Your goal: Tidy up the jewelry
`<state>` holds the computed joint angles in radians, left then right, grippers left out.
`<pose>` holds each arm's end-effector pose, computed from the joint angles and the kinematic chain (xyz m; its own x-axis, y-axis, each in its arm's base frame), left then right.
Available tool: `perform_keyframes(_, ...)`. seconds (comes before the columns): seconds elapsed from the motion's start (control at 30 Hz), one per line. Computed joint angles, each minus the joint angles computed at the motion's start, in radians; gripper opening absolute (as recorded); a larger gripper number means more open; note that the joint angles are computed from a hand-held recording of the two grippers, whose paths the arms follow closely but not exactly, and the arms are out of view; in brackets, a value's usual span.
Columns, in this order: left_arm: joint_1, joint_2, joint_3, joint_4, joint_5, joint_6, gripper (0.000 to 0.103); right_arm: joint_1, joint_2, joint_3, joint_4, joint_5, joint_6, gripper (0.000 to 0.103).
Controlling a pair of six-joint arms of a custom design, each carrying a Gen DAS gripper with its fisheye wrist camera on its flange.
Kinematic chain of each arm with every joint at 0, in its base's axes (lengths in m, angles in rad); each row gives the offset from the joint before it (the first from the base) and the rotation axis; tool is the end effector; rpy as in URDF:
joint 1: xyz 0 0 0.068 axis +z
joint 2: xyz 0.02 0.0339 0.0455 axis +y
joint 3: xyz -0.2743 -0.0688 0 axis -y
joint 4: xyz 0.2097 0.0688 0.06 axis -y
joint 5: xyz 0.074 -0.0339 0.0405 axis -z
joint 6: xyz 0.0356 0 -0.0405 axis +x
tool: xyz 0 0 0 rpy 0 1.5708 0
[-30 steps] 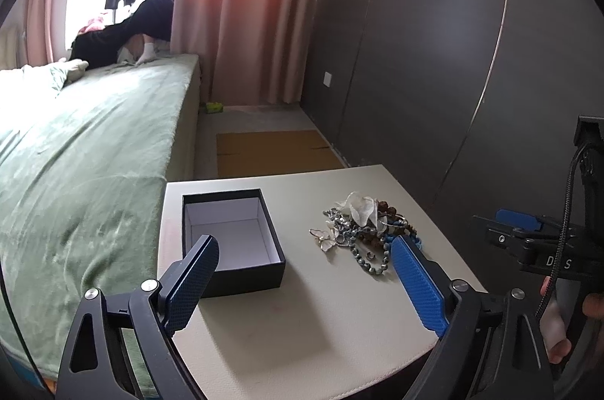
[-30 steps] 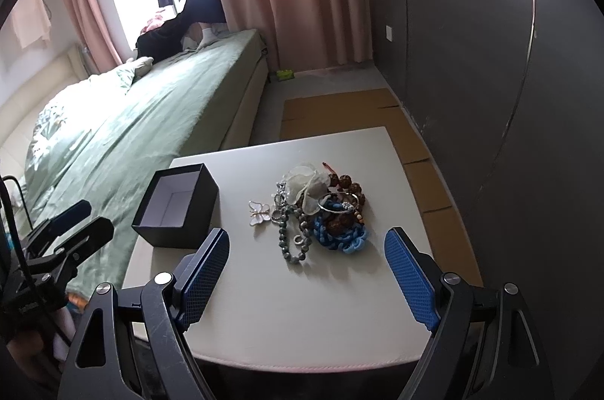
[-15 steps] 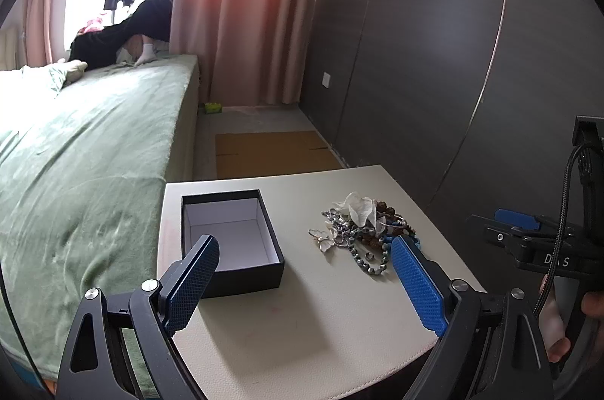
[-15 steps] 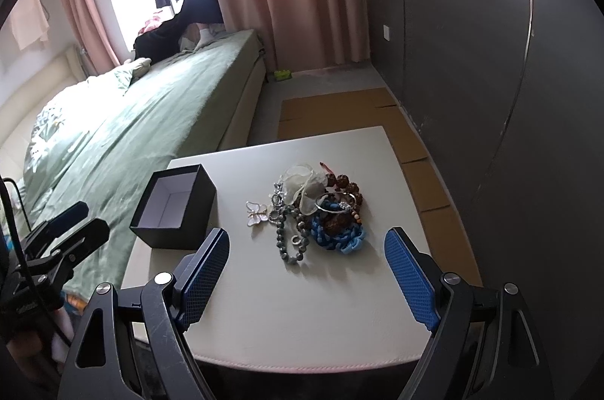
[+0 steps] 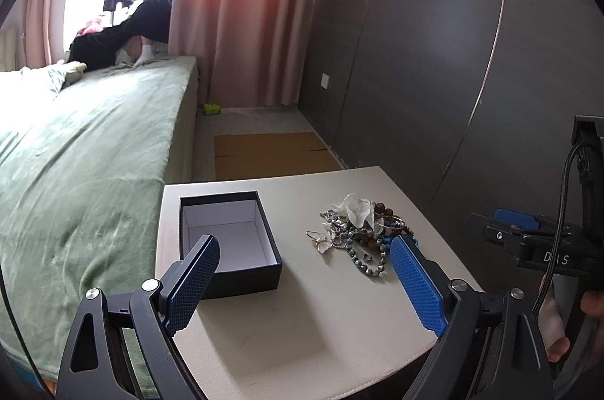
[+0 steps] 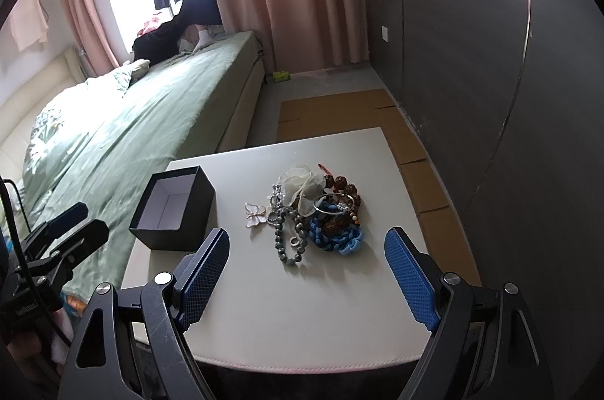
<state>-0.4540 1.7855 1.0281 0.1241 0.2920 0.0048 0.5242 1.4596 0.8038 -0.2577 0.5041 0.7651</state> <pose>0.3183 -0.1667 0.2171 -0.5288 0.2632 -0.8069 0.6311 0.7576 -0.1665 0.2308 0.1136 0.2225 -0.6209 0.3415 -0.7055 0.3428 0.9278 0.1474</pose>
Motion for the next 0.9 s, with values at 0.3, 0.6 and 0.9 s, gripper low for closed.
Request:
perform_keyframes(0.3,0.001,-0.001,-0.001,0.001,0.003,0.000,0.092,0.003,-0.015,-0.007,0.007,-0.007,0.014,0.085)
perform_keyframes(0.6,-0.016,0.038,0.041,-0.006,-0.004,-0.018,0.092,-0.026,-0.025,-0.010,0.018,-0.033,0.049,0.085)
perform_keyframes(0.9,-0.036,0.124,0.135,-0.042,-0.010,-0.041,0.080,-0.129,-0.022,-0.022,0.053,-0.116,0.101,0.085)
